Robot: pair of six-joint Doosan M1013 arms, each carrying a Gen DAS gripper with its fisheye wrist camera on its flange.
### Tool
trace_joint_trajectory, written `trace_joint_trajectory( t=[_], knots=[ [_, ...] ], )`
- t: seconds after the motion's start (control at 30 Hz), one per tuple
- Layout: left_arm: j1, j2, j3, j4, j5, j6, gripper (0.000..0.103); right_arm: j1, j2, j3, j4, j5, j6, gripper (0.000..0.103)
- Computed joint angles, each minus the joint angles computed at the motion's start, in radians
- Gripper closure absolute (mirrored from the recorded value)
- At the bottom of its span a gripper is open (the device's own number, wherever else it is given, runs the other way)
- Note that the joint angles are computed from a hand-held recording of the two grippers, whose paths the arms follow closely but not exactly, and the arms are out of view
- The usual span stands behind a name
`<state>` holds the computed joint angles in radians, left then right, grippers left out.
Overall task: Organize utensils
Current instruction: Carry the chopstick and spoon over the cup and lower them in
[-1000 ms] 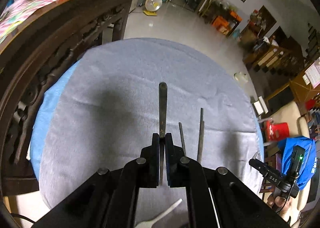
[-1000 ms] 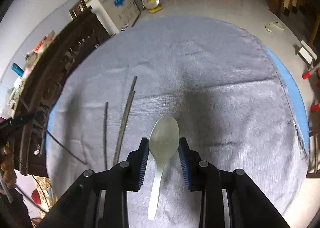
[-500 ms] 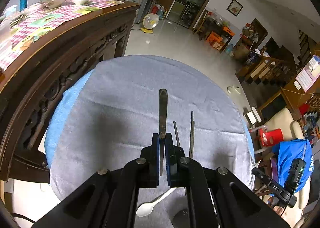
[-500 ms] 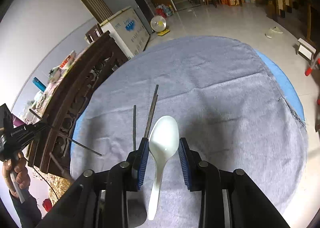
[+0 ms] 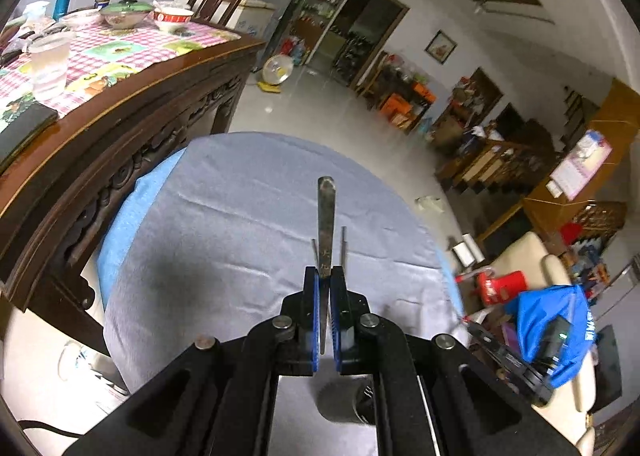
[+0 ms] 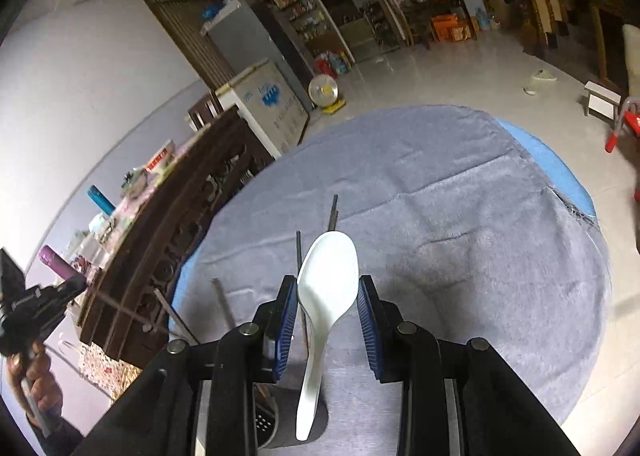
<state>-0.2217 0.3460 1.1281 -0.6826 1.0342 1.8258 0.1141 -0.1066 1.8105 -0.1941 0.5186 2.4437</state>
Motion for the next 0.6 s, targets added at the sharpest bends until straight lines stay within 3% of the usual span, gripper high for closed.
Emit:
trace_joint_trajectory(
  t=[0.17, 0.37, 0.6],
  knots=[
    [0.014, -0.041, 0.045, -0.086, 0.026, 0.057, 0.098, 0.05, -0.005, 0.021, -0.18, -0.05, 0.186, 0.071],
    [-0.006, -0.056, 0.072, -0.131, 0.048, 0.108, 0.098, 0.112, 0.013, 0.027, -0.434, -0.043, 0.415, 0.071],
    [-0.053, -0.057, 0.105, -0.077, 0.033, 0.097, 0.098, 0.149, 0.038, 0.038, -0.57, -0.037, 0.538, 0.071]
  ],
)
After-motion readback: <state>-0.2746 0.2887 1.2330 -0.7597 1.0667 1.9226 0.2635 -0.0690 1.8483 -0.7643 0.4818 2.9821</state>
